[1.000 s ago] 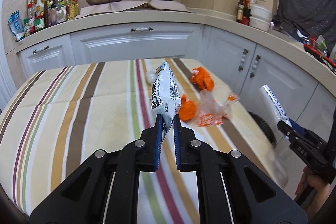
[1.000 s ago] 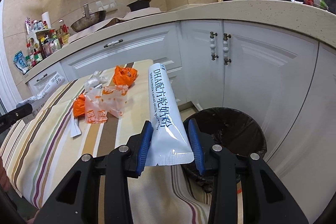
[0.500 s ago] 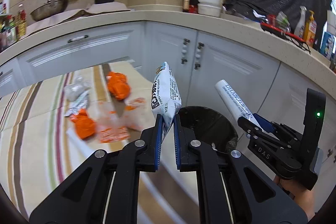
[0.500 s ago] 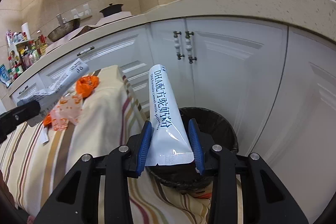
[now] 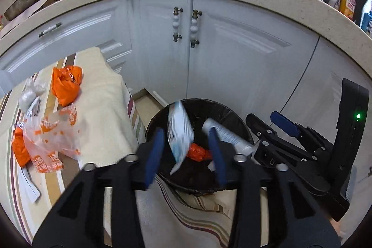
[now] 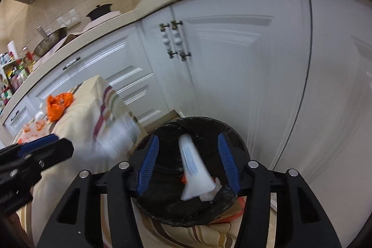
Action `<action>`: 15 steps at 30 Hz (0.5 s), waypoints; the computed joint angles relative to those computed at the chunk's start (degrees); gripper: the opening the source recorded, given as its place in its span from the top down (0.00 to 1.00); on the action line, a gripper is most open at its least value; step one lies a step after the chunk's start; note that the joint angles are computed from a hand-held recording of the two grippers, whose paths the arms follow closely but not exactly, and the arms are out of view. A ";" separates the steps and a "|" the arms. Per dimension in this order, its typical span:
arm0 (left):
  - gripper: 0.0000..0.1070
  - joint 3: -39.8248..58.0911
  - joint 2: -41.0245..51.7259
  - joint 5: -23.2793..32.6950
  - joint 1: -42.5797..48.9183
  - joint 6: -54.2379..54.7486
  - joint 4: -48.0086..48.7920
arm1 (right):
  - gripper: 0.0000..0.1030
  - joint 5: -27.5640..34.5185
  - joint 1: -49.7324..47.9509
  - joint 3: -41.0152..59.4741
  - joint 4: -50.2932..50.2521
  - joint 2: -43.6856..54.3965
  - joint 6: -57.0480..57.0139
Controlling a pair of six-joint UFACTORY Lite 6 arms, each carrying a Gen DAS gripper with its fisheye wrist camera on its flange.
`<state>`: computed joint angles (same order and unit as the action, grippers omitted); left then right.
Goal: Collect trash
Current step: 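Move both held items over the bin and open both grippers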
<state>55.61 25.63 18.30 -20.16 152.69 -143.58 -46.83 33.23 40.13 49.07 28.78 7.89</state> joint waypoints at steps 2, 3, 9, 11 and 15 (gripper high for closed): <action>0.59 -0.42 -0.12 0.42 -0.08 0.87 -0.45 | 0.48 -0.34 0.11 -0.55 0.17 -0.25 0.68; 0.59 -0.76 -0.27 0.59 -0.08 1.84 -1.22 | 0.48 -0.34 0.45 -0.88 0.81 -0.50 0.48; 0.54 -4.25 -4.63 1.98 3.87 -4.13 5.79 | 0.47 0.66 2.39 -0.88 4.01 -2.25 -1.91; 0.54 -6.09 -6.63 2.63 6.12 -5.11 7.58 | 0.47 0.69 3.84 -0.44 5.82 -3.09 -3.60; 0.53 -9.09 -10.33 3.66 11.74 -8.99 13.62 | 0.46 1.33 7.90 2.42 10.49 -4.20 -8.89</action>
